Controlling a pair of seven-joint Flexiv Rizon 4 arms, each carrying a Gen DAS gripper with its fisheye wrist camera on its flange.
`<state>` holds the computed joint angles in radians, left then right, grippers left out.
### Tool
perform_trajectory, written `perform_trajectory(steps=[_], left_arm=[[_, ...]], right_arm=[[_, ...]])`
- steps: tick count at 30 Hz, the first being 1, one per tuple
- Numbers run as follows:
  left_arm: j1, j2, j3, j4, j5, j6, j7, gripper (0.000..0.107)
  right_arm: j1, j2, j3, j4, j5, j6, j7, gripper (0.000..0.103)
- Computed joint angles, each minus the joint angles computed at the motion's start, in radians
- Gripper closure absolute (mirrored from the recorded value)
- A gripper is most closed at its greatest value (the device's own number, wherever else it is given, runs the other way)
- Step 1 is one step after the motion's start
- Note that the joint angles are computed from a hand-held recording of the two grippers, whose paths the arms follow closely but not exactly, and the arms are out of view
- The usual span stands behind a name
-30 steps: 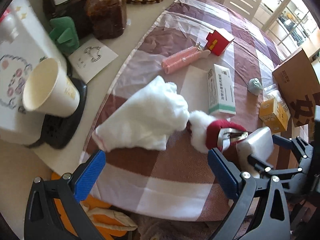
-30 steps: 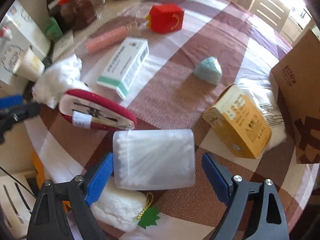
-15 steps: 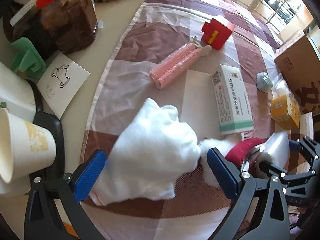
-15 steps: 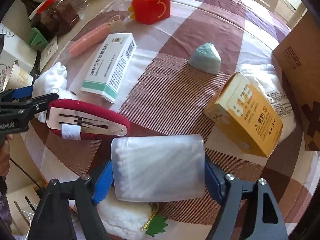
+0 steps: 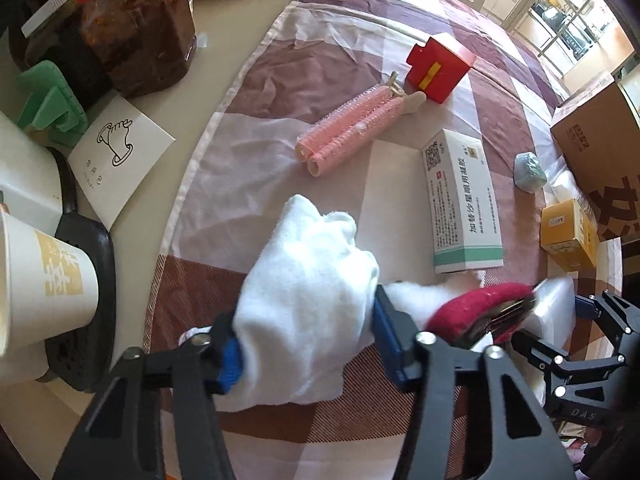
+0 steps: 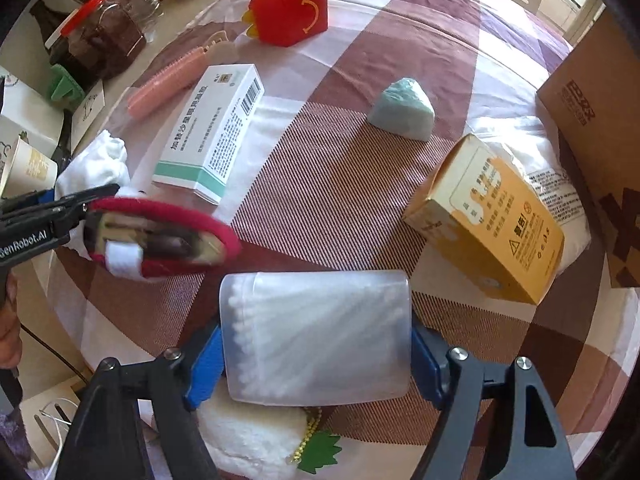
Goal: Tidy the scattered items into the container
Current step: 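Grasp the clear cotton-swab bag with the right tool while the left tool grasps the white towel, then carry the towel and swab bag with both tools toward the cardboard box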
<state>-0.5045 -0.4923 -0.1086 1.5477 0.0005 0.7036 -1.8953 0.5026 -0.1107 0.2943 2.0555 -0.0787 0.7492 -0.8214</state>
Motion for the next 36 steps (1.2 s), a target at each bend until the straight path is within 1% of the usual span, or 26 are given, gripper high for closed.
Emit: perform_trajectory(steps=[2,4,9,18,21,23,26,36], left_arm=[[0.005,0.016,-0.001,0.018,-0.009,0.013,-0.003,0.065],[0.004,0.03,0.002,0.025,-0.01,0.016,-0.018,0.067],[-0.004,0.059,0.004,0.023,0.007,0.019,-0.058,0.068],[-0.03,0.11,-0.007,-0.013,0.04,-0.024,-0.13,0.068],[-0.038,0.112,-0.014,-0.034,0.043,-0.05,-0.151,0.068],[-0.047,0.113,-0.016,-0.048,0.053,-0.065,-0.165,0.068],[-0.056,0.115,-0.018,-0.064,0.069,-0.091,-0.173,0.068],[-0.085,0.107,-0.021,-0.129,0.114,-0.141,-0.184,0.068]], right_arm=[[-0.004,0.011,0.002,0.006,0.019,0.006,0.0,0.023],[-0.005,0.026,0.003,0.016,0.016,0.013,0.005,0.024],[-0.01,0.058,0.005,0.027,0.033,0.025,-0.006,0.024],[-0.017,0.1,0.002,0.005,0.053,0.023,-0.04,0.023],[-0.01,0.071,-0.002,-0.034,0.041,0.034,-0.034,0.023],[-0.018,0.104,-0.002,-0.034,0.054,0.019,-0.048,0.023],[-0.011,0.086,-0.001,-0.052,0.029,0.041,-0.023,0.023],[-0.017,0.136,-0.001,-0.05,-0.011,0.045,0.006,0.023]])
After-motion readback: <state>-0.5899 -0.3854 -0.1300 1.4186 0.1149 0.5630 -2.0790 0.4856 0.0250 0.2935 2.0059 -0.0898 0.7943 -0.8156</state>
